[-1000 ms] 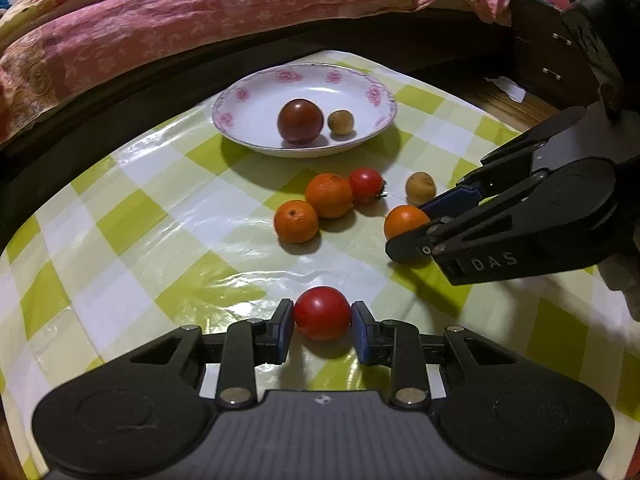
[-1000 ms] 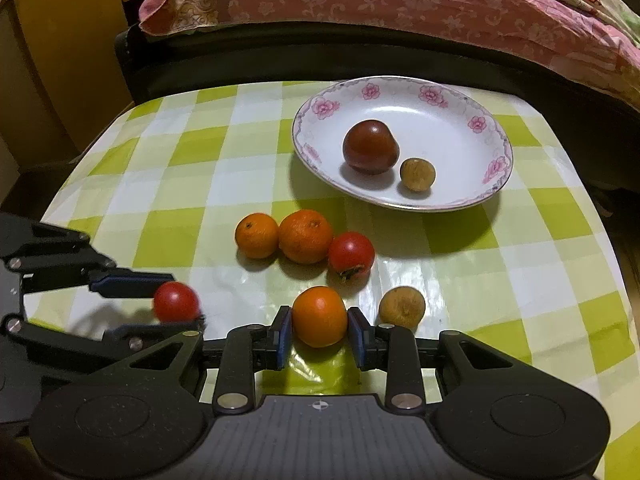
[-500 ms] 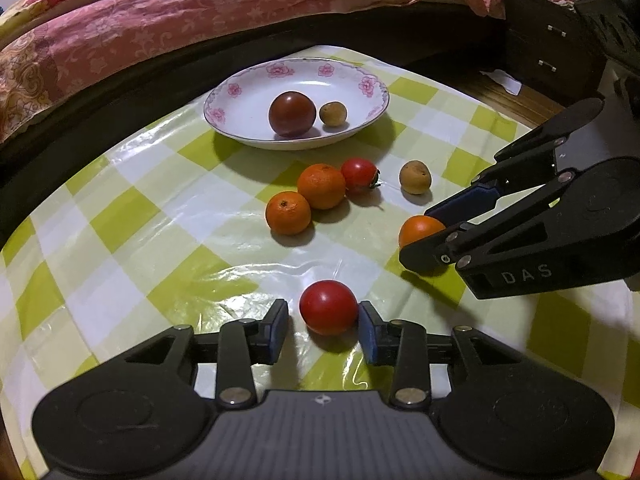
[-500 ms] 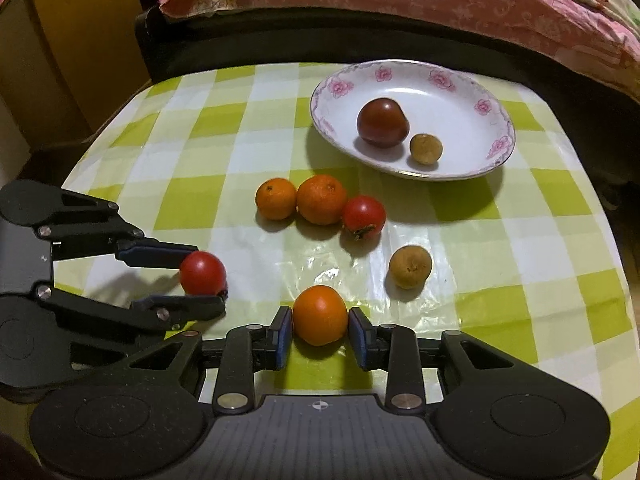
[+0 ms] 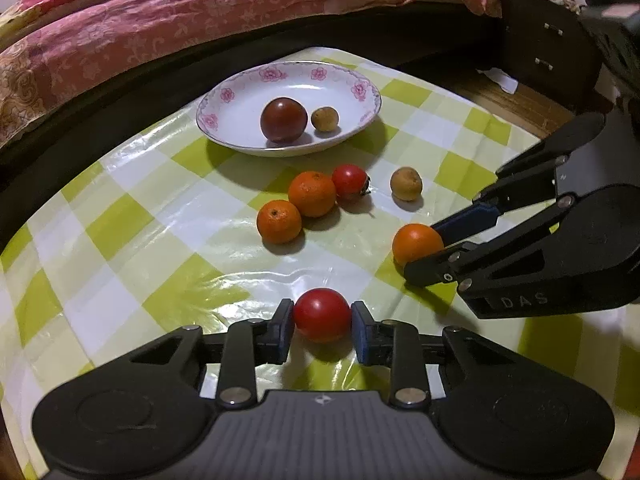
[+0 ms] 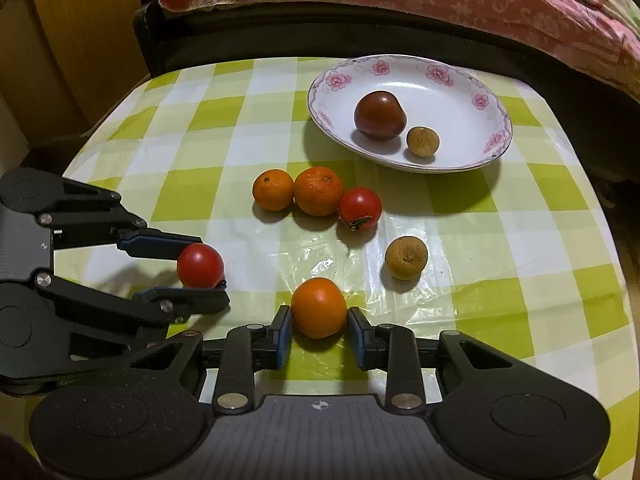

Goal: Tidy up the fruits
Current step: 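Carry the red and orange tomatoes into the white plate and open both tools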

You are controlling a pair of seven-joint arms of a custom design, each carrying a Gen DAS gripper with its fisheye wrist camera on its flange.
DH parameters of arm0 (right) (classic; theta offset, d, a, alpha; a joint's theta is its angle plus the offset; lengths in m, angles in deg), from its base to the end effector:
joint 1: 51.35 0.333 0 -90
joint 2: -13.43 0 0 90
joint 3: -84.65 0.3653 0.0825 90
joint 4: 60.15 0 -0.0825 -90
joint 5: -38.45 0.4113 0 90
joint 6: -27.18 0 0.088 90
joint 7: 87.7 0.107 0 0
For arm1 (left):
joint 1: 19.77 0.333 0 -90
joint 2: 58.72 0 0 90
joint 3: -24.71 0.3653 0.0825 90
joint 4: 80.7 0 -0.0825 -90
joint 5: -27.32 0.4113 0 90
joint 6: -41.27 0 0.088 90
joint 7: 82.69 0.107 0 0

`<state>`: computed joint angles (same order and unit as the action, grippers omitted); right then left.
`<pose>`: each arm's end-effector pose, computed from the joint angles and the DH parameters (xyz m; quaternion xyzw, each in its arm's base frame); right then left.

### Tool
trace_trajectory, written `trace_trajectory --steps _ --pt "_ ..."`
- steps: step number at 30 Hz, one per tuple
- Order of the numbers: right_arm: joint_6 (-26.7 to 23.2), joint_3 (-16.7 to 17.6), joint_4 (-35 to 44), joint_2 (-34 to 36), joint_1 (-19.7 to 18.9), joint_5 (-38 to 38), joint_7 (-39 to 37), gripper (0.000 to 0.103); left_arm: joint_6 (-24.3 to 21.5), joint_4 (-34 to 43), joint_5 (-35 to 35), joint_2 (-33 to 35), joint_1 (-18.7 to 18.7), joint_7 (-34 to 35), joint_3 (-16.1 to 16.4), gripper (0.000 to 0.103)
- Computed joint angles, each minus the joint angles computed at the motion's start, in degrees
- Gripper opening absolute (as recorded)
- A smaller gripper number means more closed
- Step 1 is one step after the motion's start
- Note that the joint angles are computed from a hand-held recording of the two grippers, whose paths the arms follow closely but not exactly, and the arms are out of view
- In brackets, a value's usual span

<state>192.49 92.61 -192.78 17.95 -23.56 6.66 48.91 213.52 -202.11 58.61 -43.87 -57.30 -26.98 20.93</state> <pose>0.4476 0.3588 0.3873 -0.7786 0.5677 -0.1423 0.2266 0.4602 -0.4517 0.3836 -0.4282 0.8455 -0.2835 0.1465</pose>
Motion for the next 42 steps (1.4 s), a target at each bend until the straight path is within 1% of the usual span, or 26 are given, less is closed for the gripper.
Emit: trace_trajectory --steps 2,5,8,11,17,21,24,29,32,38,42 --pt "-0.1 0.0 -0.1 -0.2 0.0 0.0 0.1 0.026 0.1 0.1 -0.4 -0.1 0.1 -0.2 0.0 0.037" --pt "0.7 0.1 -0.6 -0.5 -0.4 1.8 -0.7 0.026 0.2 0.8 -0.2 0.0 -0.1 -1.1 0.4 0.037" --pt "2.0 0.0 -0.9 -1.0 -0.7 2.4 -0.3 0.026 0.6 1.9 1.1 0.2 -1.0 -2.5 1.5 0.037" --pt "3.2 -0.3 -0.7 -1.2 -0.7 0.6 1.1 0.026 0.5 3.0 2.3 0.6 -1.6 -4.1 2.4 0.037" --pt "4.4 -0.7 -0.4 -1.5 -1.4 -0.7 2.5 0.026 -0.4 5.5 4.2 1.7 -2.1 -5.6 2.8 0.037" --pt "4.8 -1.0 0.0 -1.6 -1.7 -2.7 4.5 0.026 -0.9 7.1 5.2 2.5 -2.2 -6.8 3.0 0.037" --pt "5.1 -1.5 0.4 -1.7 -2.0 -5.1 6.9 0.026 -1.4 8.8 7.0 3.2 -3.1 -8.5 4.0 0.037" --pt "5.6 -2.3 1.6 -1.4 -2.6 -9.6 11.3 0.026 -2.9 12.8 10.4 4.9 -3.8 -11.7 5.1 0.037" --pt "5.9 -2.8 2.5 -1.2 -3.1 -12.1 13.7 0.026 -3.9 15.6 11.4 6.4 -3.7 -13.0 5.1 0.037" --pt "5.8 -4.1 5.2 0.8 -3.9 -15.7 17.1 0.026 -5.4 19.8 10.5 9.6 -3.0 -12.1 4.7 0.037" --pt "5.1 -4.8 7.4 3.2 -3.9 -14.9 16.7 0.026 -5.5 21.2 8.0 11.1 -2.2 -9.9 4.2 0.037"
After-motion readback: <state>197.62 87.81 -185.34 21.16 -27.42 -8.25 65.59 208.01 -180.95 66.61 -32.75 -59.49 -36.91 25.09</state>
